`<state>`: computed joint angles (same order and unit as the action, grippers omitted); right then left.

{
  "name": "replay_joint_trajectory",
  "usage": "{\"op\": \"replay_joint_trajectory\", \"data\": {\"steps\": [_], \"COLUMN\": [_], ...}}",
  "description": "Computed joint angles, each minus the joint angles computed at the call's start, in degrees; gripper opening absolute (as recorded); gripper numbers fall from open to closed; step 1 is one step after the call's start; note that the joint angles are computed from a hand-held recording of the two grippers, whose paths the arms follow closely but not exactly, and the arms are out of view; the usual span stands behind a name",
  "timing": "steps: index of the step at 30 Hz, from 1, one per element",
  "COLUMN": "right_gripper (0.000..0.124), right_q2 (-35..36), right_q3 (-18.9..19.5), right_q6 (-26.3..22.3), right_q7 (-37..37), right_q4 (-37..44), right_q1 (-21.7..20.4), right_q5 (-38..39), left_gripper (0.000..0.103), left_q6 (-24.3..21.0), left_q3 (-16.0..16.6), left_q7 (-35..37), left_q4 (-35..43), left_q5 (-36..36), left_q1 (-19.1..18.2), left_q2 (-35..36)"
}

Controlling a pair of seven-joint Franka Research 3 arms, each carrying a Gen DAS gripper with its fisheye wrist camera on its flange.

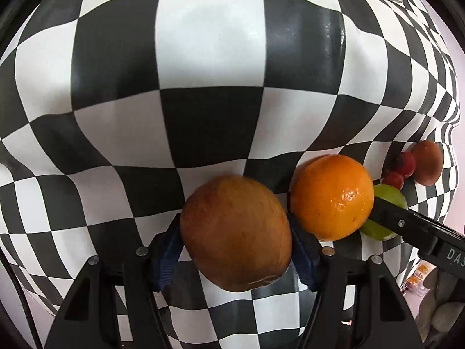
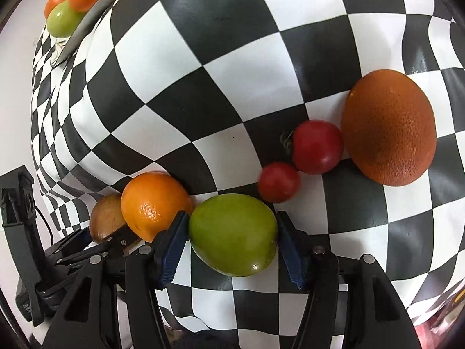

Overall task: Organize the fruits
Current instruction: 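Grasp the brown apple with the left tool while the right tool grasps the green apple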

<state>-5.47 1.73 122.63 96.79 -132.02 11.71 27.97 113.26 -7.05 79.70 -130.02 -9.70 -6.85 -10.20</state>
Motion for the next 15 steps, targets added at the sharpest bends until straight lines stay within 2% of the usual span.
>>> {"op": "replay_joint_trajectory", "data": {"steps": [7, 9, 15], "right_gripper": [0.063, 0.063, 0.063], "right_q2": [0.5, 0.3, -0.8], "right_q3": [-0.5, -0.2, -0.1], "right_q6": [-1.8, -1.7, -3.4], "right_q7": [-1.5, -1.3, -2.9], "right_q4": [1.2, 1.3, 2.2], "right_q1": [-0.5, -0.4, 0.1], "right_q5": [-0.7, -1.1, -0.1], "left_gripper": [0.063, 0.063, 0.063], "left_q6": [0.2, -0.6, -1.4], "left_q3": [-1.8, -2.2, -1.3], "left_q7": [-4.1, -4.9, -4.7], "left_q4": [0.9, -0.5, 0.0], "left_q5": [2.9, 2.1, 1.4], "left_q1": [-1.7, -2.6, -3.8], "left_q2": [-0.7, -3.3, -6.1]}}
